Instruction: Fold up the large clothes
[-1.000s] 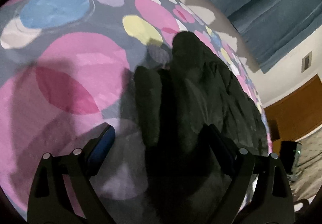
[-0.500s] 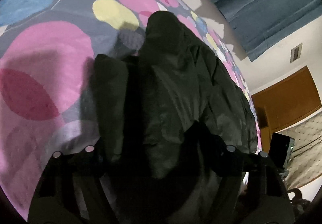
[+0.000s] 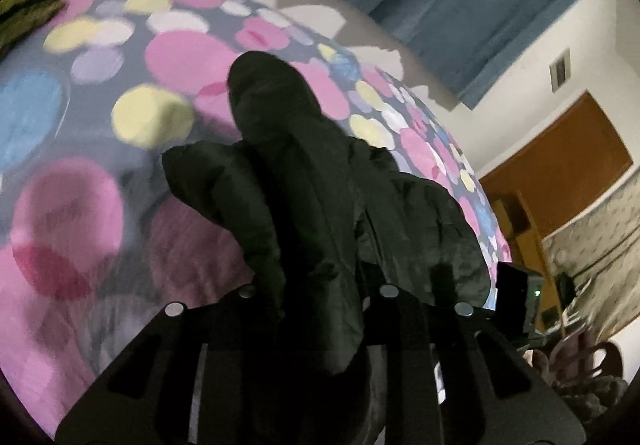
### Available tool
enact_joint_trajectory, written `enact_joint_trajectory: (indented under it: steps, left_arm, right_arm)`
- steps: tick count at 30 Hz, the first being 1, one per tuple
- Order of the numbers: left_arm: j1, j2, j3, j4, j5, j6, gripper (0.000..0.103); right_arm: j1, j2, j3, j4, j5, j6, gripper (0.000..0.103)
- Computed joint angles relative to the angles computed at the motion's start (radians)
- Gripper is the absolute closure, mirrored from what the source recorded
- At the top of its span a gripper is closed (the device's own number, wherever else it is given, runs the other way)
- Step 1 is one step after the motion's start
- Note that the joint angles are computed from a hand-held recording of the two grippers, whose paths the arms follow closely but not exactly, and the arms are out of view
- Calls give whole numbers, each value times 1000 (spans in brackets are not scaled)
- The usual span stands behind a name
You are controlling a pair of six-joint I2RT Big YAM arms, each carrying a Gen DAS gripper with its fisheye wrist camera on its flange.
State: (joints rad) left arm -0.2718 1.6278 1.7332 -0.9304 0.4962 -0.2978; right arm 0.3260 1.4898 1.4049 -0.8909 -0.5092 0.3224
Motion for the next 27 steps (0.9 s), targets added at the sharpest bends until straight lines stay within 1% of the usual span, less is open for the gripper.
enact_joint_trajectory:
  steps: [2,3,7,10,11,13,14,18,19,22,23,24,27]
  left_arm:
    - [-21,19,61,-47,-33,30,81]
    - [-39,36,110,-81,-56,48,81]
    - [-90,80,235,-170,-125,95,81]
    - [-145,135,365,-240,-178,129,81]
    - [-159,148,398,-259,-192,139,81]
    - [-200,198,503,-315,-229,172,82]
    - [-225,233,572,-351,-250,187,82]
    - [-300,348,783,-463,-312,233,82]
    - [-314,376,829,-486,-317,237,82]
    - [-360,453,941,-532,-342,245,82]
    - [-374,471,965,-538,-352,249,82]
    - [-391,491,988,-542,-367,255,82]
    - [-432,539,1043,-549,-385,264,82]
  right_arm:
    - [-2,-2,-4,7,-8,0,16]
    - [-3,-2,-4,9,-12,0,16]
    - [-8,-4,-7,15,-39,-3,16]
    - [-21,-2,-10,25,-79,-1,16]
    - [-27,-3,-12,30,-95,2,16]
    - [-40,-5,-16,35,-131,5,18]
    - [-52,-7,-18,35,-162,6,18]
    - [-110,-23,-26,30,-275,43,19]
    - [-134,-37,-33,42,-296,63,19]
    - [-207,-82,-50,95,-297,115,19]
    - [-227,-93,-54,110,-298,131,19]
    - [-258,-108,-60,136,-304,164,19]
    - [-320,-138,-77,219,-356,252,18]
